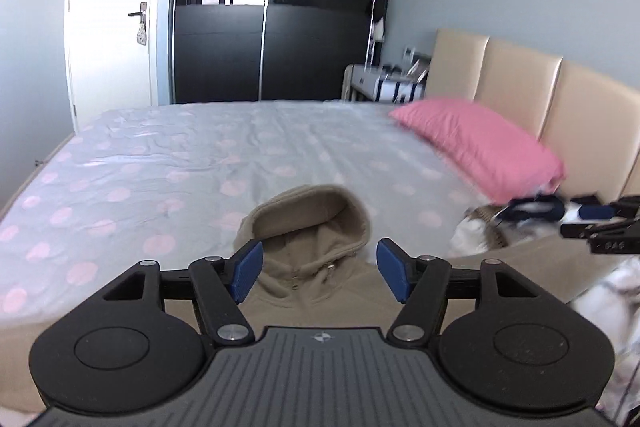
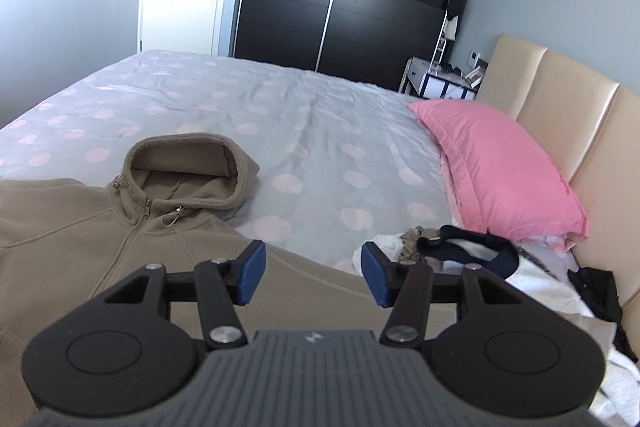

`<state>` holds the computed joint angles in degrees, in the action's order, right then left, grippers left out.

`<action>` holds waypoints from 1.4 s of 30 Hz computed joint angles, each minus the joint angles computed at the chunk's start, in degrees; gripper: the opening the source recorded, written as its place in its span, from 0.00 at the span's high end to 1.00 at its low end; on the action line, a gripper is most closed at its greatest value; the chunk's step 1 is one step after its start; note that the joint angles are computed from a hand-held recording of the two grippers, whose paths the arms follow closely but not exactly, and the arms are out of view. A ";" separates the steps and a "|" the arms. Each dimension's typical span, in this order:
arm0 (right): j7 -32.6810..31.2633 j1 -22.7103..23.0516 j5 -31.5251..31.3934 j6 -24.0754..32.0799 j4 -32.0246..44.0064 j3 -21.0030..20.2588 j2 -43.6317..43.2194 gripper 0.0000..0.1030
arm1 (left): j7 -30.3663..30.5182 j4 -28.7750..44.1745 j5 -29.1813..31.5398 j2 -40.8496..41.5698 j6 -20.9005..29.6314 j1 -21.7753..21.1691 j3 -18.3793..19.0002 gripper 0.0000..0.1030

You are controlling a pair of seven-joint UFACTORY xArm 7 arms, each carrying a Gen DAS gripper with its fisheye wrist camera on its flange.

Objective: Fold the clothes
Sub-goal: 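Move both grippers to the hood and grasp its rim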

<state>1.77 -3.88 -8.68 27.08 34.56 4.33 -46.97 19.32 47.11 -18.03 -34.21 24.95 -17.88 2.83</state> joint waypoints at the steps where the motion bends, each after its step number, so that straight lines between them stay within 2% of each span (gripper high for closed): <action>1: 0.58 -0.40 0.02 -0.80 0.49 0.41 2.20 0.46 | 0.44 0.49 0.64 1.89 -0.65 0.17 -0.18 0.40; 6: 4.17 -2.05 -0.87 -4.80 4.50 2.11 14.60 0.48 | 2.99 5.33 2.33 14.17 -2.96 1.18 -0.75 0.40; 11: 7.55 -1.03 -1.60 -9.37 12.05 1.86 30.53 0.48 | 4.59 12.31 6.03 28.49 -8.17 4.43 -3.95 0.40; 14: 10.20 -0.33 -4.99 -11.68 18.12 1.74 40.24 0.48 | 3.31 18.07 11.05 37.14 -9.82 6.41 -5.68 0.40; 16: 10.68 1.09 -5.79 -12.55 22.61 0.80 46.32 0.47 | -0.07 21.91 17.05 42.46 -11.11 6.63 -5.62 0.40; 19: 8.77 3.44 -3.39 -12.96 30.07 -0.64 54.98 0.46 | -4.51 28.60 24.97 50.33 -12.01 5.35 -3.79 0.40; 21: 8.48 5.14 -2.50 -13.04 34.96 -1.80 60.03 0.45 | -4.14 32.14 26.58 54.19 -12.86 5.52 -4.01 0.40; 25: 7.58 7.98 -0.30 -11.82 44.87 -3.67 69.11 0.32 | -2.08 40.90 29.34 61.87 -11.25 4.78 -3.81 0.40; 29: 7.87 10.30 0.49 -9.69 51.96 -5.35 75.27 0.32 | 1.47 45.20 29.16 66.22 -11.12 4.83 -5.13 0.41; 30: 7.94 10.54 0.69 -9.33 53.09 -5.54 76.37 0.32 | 0.81 46.17 29.32 67.07 -11.05 4.01 -4.20 0.47; 31: 7.77 10.42 1.28 -8.88 54.08 -5.30 77.32 0.32 | -0.75 46.96 29.81 67.78 -11.28 2.80 -2.56 0.62; 33: 7.68 10.45 2.12 -8.45 55.44 -5.13 78.60 0.33 | -4.07 48.06 30.64 68.76 -11.82 1.16 0.10 0.84; 34: 7.62 10.52 2.40 -8.35 55.98 -5.09 79.11 0.33 | -4.88 48.43 30.33 68.88 -11.88 1.56 0.07 0.90; 35: 7.57 10.58 2.67 -8.26 56.52 -5.04 79.62 0.33 | -5.86 48.54 30.33 68.86 -12.40 1.71 0.46 0.91; 38: 7.42 11.62 2.26 -8.13 58.49 -5.64 81.11 0.36 | -11.42 46.30 33.89 67.64 -18.82 -1.17 6.86 0.92; 39: 7.98 12.58 1.35 -8.57 58.65 -6.60 81.31 0.42 | -13.55 45.70 34.92 67.40 -20.90 -2.40 9.43 0.92; 40: 8.47 13.56 0.27 -8.87 58.98 -7.53 81.55 0.58 | -15.94 45.05 35.45 67.22 -22.81 -3.63 12.08 0.93; 42: 9.64 15.10 -1.61 -8.91 59.50 -9.09 81.80 0.80 | -19.97 44.19 37.03 67.57 -24.19 -7.51 18.89 0.92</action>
